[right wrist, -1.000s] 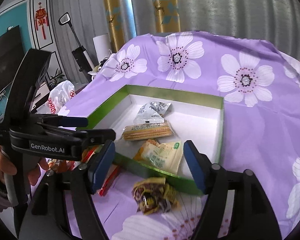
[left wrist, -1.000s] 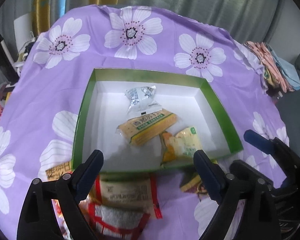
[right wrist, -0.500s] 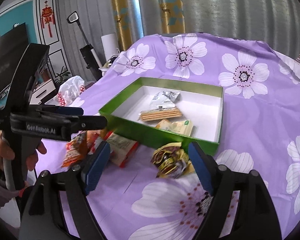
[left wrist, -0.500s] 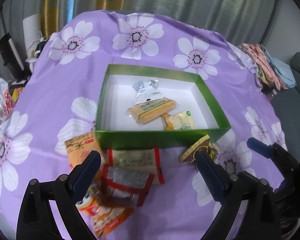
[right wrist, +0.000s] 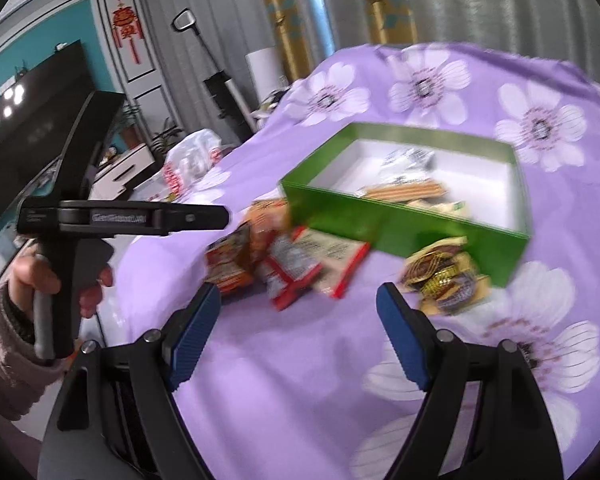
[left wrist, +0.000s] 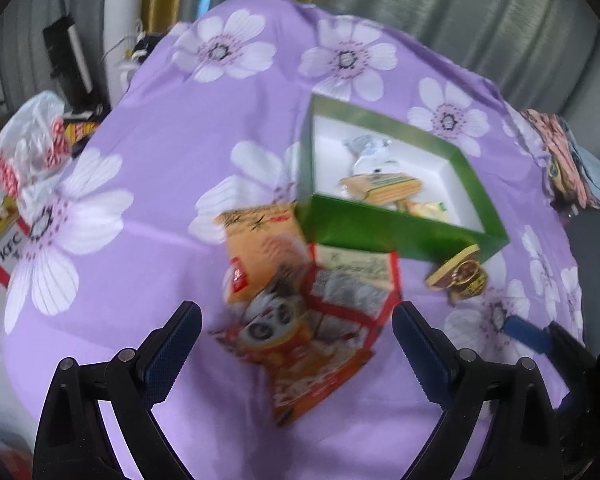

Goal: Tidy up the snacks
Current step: 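Move the left gripper to the panda-printed orange bag, then grasp the panda-printed orange bag with the left gripper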

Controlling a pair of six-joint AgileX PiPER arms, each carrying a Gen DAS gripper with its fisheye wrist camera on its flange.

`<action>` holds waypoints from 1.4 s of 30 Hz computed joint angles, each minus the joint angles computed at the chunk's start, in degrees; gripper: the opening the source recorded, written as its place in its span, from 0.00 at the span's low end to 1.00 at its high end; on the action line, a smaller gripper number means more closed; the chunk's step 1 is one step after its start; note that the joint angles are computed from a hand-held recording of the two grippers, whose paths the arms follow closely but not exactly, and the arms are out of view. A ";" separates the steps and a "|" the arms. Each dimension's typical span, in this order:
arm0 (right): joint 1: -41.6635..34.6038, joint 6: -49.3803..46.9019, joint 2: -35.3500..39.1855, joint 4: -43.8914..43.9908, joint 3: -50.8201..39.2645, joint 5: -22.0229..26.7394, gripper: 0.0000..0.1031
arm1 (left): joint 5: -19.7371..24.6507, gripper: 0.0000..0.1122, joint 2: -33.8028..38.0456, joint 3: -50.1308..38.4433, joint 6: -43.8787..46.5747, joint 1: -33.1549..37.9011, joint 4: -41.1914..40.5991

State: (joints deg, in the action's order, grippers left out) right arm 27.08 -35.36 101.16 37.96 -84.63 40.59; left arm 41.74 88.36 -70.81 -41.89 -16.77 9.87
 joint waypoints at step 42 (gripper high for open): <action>8.59 6.09 14.02 0.91 -12.74 5.77 0.46 | -8.77 0.66 -2.94 8.38 28.48 8.45 -30.04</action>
